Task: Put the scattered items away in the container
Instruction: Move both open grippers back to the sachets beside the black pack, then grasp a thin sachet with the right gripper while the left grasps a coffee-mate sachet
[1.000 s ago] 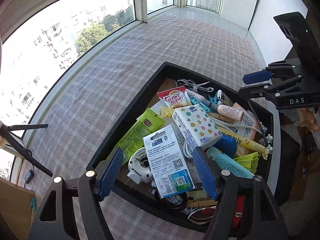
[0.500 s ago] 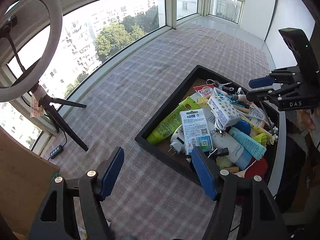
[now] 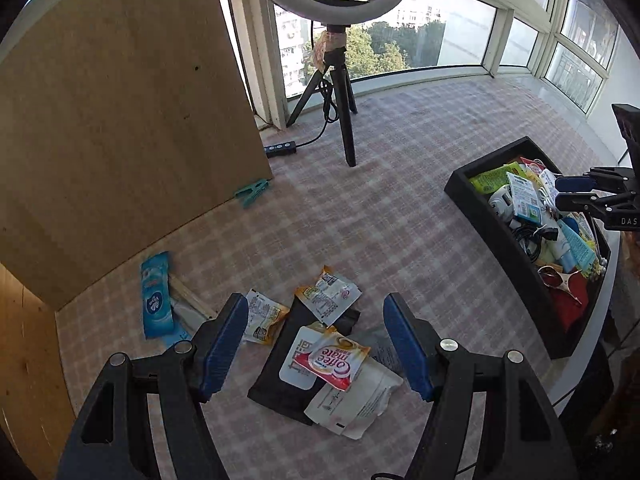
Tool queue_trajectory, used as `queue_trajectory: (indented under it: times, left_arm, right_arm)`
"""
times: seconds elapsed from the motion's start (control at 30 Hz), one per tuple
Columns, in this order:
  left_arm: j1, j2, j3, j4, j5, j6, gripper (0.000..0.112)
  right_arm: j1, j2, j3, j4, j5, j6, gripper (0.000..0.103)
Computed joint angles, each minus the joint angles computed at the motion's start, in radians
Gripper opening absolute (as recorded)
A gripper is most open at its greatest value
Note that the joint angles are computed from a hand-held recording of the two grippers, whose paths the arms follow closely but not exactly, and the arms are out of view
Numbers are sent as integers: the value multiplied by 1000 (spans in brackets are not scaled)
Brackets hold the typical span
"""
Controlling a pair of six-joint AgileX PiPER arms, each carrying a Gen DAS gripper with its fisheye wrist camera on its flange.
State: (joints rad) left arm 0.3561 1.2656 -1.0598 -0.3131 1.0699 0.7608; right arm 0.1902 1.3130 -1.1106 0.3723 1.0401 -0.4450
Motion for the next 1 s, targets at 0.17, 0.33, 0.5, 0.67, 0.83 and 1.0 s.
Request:
queue_trajectory:
  times: [0.17, 0.33, 0.5, 0.67, 0.83, 1.0]
  left_arm:
    - [184, -6, 136, -64, -9, 115, 62]
    - [216, -2, 222, -88, -55, 128, 62]
    - [187, 44, 259, -112, -85, 101, 62]
    - [152, 102, 259, -123, -118, 39, 62]
    - [113, 151, 255, -117, -154, -9, 61]
    - [97, 204, 247, -115, -175, -26, 54]
  right_arm:
    - [281, 123, -18, -56, -112, 142, 45]
    - [459, 324, -146, -105, -157, 267, 45]
    - [541, 511, -313, -106, -128, 362, 53]
    - [604, 655, -458, -186, -73, 454, 54]
    - [587, 741, -539, -153, -35, 490, 54]
    - [584, 789, -592, -130, -3, 511, 54]
